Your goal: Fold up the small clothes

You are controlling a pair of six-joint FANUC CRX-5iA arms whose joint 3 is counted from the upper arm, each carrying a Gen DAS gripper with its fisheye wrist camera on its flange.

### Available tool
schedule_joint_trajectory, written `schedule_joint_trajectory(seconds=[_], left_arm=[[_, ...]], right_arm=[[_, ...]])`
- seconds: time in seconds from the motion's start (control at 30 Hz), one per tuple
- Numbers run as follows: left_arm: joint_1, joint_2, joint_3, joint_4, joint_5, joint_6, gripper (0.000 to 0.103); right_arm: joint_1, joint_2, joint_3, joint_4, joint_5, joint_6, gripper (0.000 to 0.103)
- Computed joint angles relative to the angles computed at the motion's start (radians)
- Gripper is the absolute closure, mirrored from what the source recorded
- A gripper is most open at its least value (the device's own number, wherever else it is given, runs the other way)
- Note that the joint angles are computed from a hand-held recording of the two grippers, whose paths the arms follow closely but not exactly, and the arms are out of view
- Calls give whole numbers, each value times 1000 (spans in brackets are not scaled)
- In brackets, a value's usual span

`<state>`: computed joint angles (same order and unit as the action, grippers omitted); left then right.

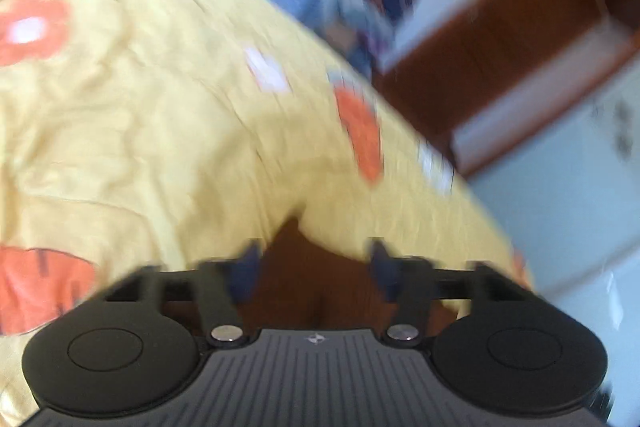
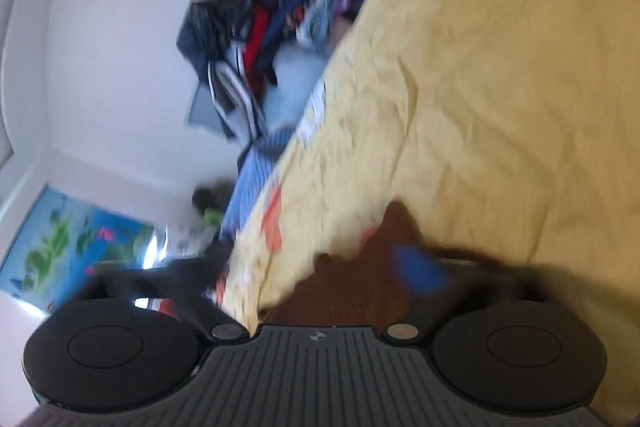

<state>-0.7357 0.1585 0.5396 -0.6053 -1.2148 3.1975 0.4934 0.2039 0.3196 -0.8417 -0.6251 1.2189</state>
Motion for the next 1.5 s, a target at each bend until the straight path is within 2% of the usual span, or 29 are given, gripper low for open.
schedule_joint_trajectory(seconds=[0.07,0.23,0.3,0.4,0.47,0.53,0.6,0.67,0.73,0.77,0.8,0.83,0.87,0.9,1.0,1.17,1.3,1.4,1.43,1.47,1.5], left_arm=[[-89,-27,-5,-132,-84,105,10],[-340,-112,-99,-280,-218,290,10],[-417,-106,-120,-294,-265,406,10],[-481,-100,-160,-264,-261,553,10],[-541,-70,-145,-330,-287,595,9],[-542,-57,-135,-341,-268,598,8],[-522,-55,-146,-355,-212,593,5],[-506,-18,-108,-375,-239,525,5],[-475,30,-37,-353,-282,407,6],[-460,57,6,-331,-311,349,8],[-445,81,45,-309,-338,300,24],[-429,102,77,-283,-363,255,64],[-398,109,89,-228,-366,214,84],[-382,101,73,-206,-348,211,89],[-363,87,69,-171,-335,193,93],[-462,52,89,-246,-337,205,94],[-587,36,91,-266,-385,253,94],[-644,31,48,-200,-404,288,92],[-648,29,30,-159,-404,281,90],[-655,35,26,-135,-424,280,91],[-682,22,8,-163,-419,298,87]], right_arm=[[-18,-31,-28,-51,-17,70,1],[-27,-233,-230,22,-45,124,1],[-15,-339,-334,87,-65,67,1],[30,-467,-456,207,-100,-59,1],[82,-521,-509,284,-113,-130,1],[125,-547,-535,306,-101,-125,0],[199,-526,-538,410,-55,-179,0],[231,-487,-531,463,13,-231,0],[253,-446,-528,527,88,-333,2],[251,-417,-504,527,86,-344,11],[235,-385,-468,488,64,-312,41],[206,-346,-416,425,-4,-270,68],[183,-318,-389,372,-43,-235,84],[172,-319,-397,336,-30,-197,86],[183,-338,-402,357,-37,-214,86],[156,-439,-418,266,-82,-79,86],[97,-565,-465,171,-201,16,86],[64,-660,-524,141,-307,9,86],[80,-684,-543,172,-336,-15,85],[131,-706,-564,255,-348,-80,77],[181,-727,-587,345,-350,-157,66]])
